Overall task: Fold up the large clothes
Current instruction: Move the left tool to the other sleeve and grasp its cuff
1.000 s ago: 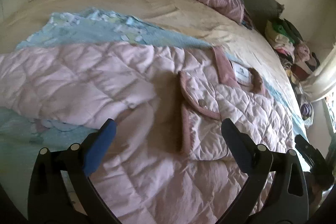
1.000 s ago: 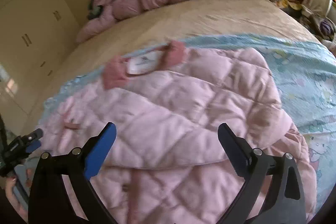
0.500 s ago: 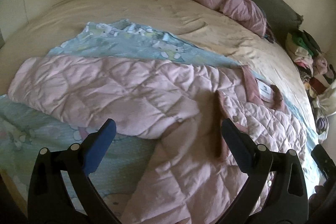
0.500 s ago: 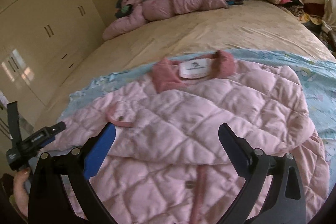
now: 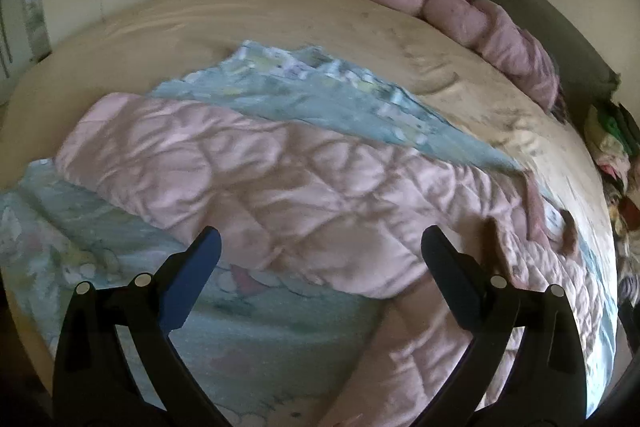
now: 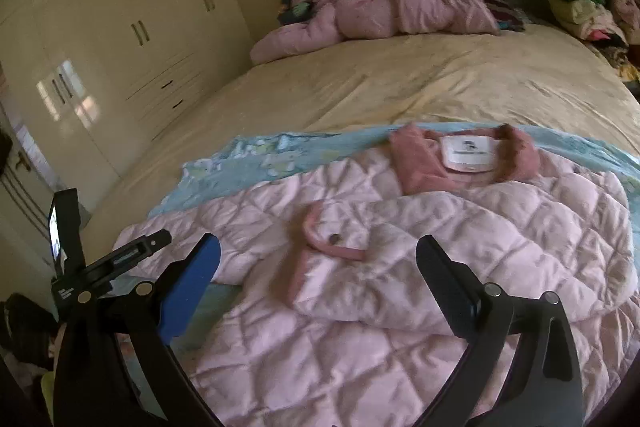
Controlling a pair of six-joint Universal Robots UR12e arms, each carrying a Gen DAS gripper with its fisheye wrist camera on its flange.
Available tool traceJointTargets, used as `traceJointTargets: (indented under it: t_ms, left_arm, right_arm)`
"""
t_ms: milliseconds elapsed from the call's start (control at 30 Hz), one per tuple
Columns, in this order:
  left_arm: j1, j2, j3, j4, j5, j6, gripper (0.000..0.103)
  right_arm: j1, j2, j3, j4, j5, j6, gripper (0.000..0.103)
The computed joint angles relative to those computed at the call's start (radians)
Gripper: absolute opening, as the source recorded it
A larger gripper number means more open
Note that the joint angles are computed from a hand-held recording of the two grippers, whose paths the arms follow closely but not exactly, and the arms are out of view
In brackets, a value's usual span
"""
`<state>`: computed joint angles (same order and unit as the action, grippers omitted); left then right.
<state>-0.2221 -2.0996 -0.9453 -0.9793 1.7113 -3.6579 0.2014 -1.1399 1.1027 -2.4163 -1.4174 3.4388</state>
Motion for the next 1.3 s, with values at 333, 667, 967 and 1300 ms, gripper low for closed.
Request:
traceJointTargets:
  t_ms: [333,667,967,1300]
  left_arm:
    - [0.032,0.021,-0.036,-0.001,0.014,-0.060,0.094]
    - [0.076,0.044,-0.080,-0.034,0.014,-0.145,0.094]
    - [0.119,0.057,-0.129,-0.055,-0.029,-0.244,0.094]
    - [0.168,0.057,-0.205,0.071,-0.147,-0.362,0.094]
  right_arm:
    - [0.045,0.074,-0.116,0.052,0.057,-0.065,0.098]
    - [0.082,0.131,-0.196,0.087,0.093,-0.092,0.098]
    - [0.090,0.147,-0.209,0.104,0.120,-0.078,0.098]
    - [0.057,0.112,-0.140,0.071,0.140,-0.004,0.098]
